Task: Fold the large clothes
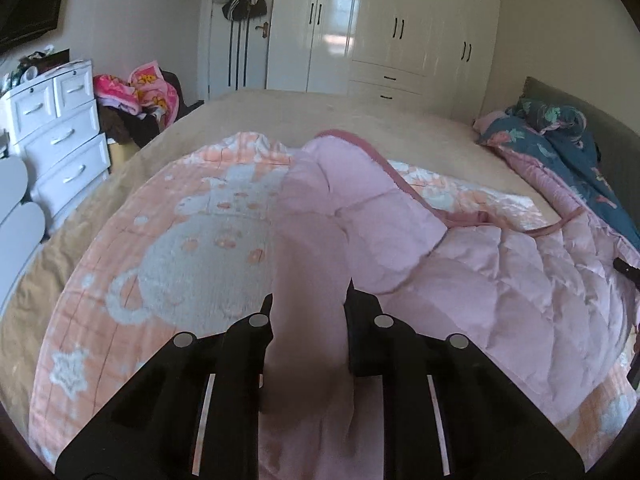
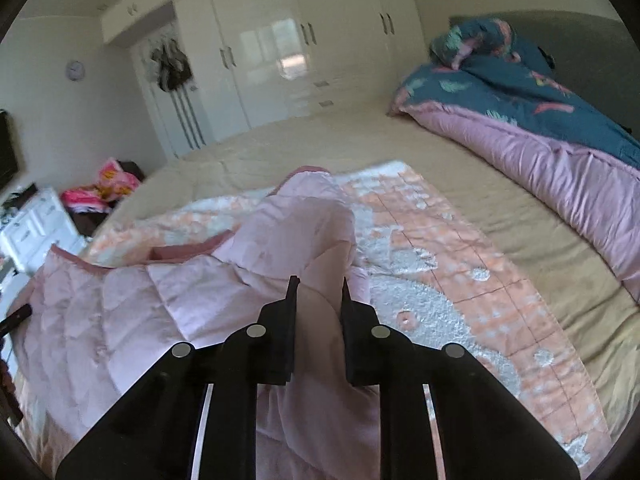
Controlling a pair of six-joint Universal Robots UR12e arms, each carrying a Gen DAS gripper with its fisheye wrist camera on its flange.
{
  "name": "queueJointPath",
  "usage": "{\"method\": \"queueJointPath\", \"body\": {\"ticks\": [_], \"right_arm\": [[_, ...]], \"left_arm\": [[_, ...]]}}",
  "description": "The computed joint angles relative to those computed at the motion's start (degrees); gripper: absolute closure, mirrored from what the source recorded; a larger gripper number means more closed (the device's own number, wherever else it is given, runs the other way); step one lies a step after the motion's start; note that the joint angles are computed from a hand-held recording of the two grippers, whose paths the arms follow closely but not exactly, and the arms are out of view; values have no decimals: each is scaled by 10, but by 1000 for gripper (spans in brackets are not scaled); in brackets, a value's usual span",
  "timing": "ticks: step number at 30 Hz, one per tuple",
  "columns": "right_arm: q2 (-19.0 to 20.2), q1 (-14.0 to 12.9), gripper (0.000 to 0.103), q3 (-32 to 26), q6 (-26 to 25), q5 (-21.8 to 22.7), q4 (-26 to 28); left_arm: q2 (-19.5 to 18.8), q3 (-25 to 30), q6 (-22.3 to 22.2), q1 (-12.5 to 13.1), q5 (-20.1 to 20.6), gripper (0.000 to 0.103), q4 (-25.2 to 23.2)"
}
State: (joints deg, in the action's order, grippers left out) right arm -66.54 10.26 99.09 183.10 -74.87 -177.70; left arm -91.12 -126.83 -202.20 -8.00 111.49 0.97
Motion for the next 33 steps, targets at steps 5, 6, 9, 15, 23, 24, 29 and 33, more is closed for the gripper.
{"method": "queueJointPath", "body": {"ticks": [5,6,9,15,23,24,29,33], "right_arm": [[26,10,87,-35,15,-43,68],[29,13,87,-37,16,-50,73],[37,24,87,-44,-5,-88,84],[44,29,81,-50,-6,-112,110],[-5,20,19,11,-3,-105,38],[-11,18,15,19,-3,-97,29],[-51,4,5,68,4,-47,-21],[-76,-1,4,100,-1,-25,-51]], "left_arm": [[-23,9,-23,24,-35,92,-15],[-26,8,-28,28,-45,92,-13],[-38,4,-32,37,-59,89,-6],[-41,6,-31,35,-50,86,-13],[-27,18,-38,14,-10,66,-64],[-25,17,-40,13,-10,64,-65],[-11,17,-44,-1,-3,50,-77],[5,13,-59,-10,-4,39,-82]]}}
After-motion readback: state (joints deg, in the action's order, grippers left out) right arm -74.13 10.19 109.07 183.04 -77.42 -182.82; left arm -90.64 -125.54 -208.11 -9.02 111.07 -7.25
